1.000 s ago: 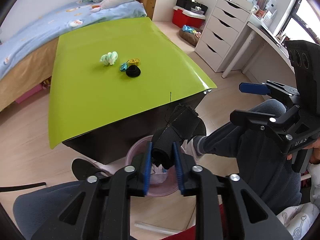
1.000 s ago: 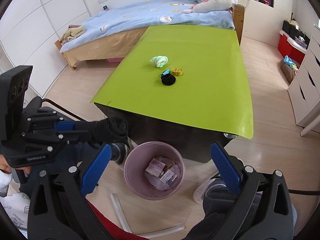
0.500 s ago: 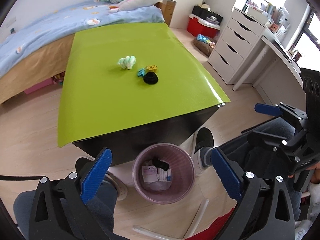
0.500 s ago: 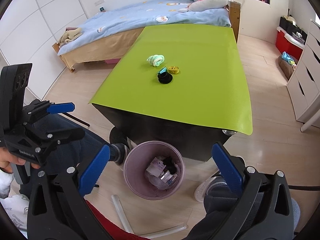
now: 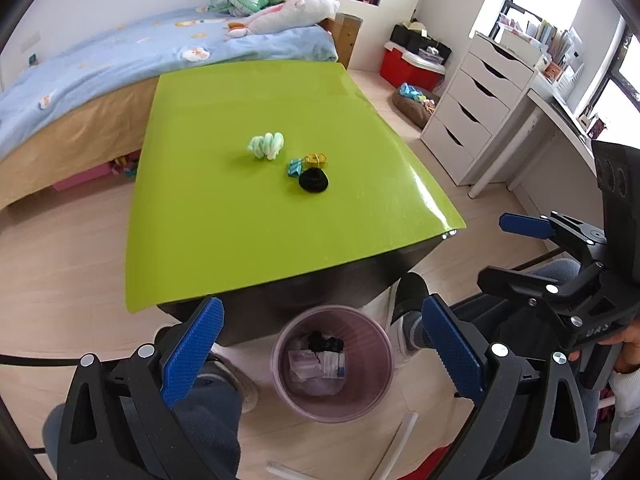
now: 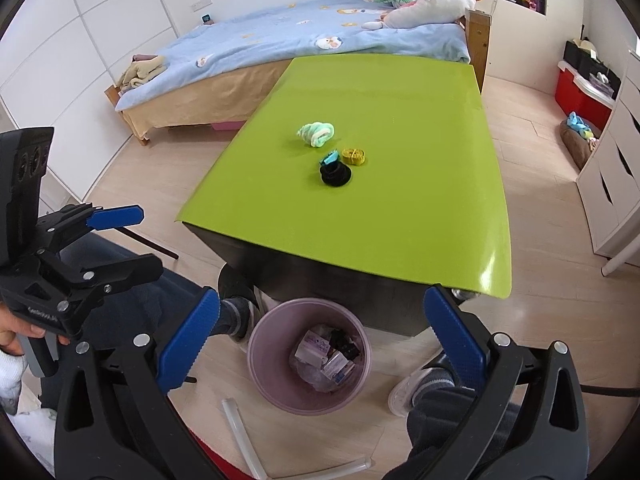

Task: Collect trash
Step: 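Grasp the black hair tie with the right tool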

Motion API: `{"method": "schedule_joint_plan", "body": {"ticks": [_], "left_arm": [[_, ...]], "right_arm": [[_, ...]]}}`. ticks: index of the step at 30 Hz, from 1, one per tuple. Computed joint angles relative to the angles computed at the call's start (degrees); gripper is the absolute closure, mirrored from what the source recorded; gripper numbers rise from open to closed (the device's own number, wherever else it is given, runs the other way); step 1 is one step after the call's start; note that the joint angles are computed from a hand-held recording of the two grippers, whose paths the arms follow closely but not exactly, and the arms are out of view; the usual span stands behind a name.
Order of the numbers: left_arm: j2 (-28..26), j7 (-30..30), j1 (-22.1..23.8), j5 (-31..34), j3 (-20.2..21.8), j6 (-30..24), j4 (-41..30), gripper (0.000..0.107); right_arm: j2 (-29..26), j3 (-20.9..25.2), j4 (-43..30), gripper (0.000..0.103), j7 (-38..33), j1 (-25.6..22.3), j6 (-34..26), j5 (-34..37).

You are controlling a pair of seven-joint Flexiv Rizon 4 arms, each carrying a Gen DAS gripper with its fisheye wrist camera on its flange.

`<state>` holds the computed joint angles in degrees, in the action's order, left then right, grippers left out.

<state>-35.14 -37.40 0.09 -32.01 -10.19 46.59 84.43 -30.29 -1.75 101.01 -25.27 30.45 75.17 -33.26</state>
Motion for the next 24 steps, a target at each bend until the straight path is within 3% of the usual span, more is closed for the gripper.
{"method": "schedule_joint_plan", "body": {"ticks": [11, 19, 24], "left_arm": [[-2.41, -1.67, 0.24, 0.10, -0.26, 0.14, -4.46, 0.011], [-3.20, -2.76, 0.74, 0.01, -0.35, 0.26, -5.50, 0.011], [-3.87, -3.76, 0.99, 0.40, -0.11, -0.27, -6.46, 0.011]], "right_arm": [[-10.03, 5.79, -19.29, 0.003, -14.92, -5.12, -11.69, 9.51], [-22.61, 8.01, -42.75, 0.003, -28.35, -6.12, -28.64, 16.81], [-31.79, 7.24, -59.74, 0.003, -32.66, -5.35, -40.99, 20.49]]}}
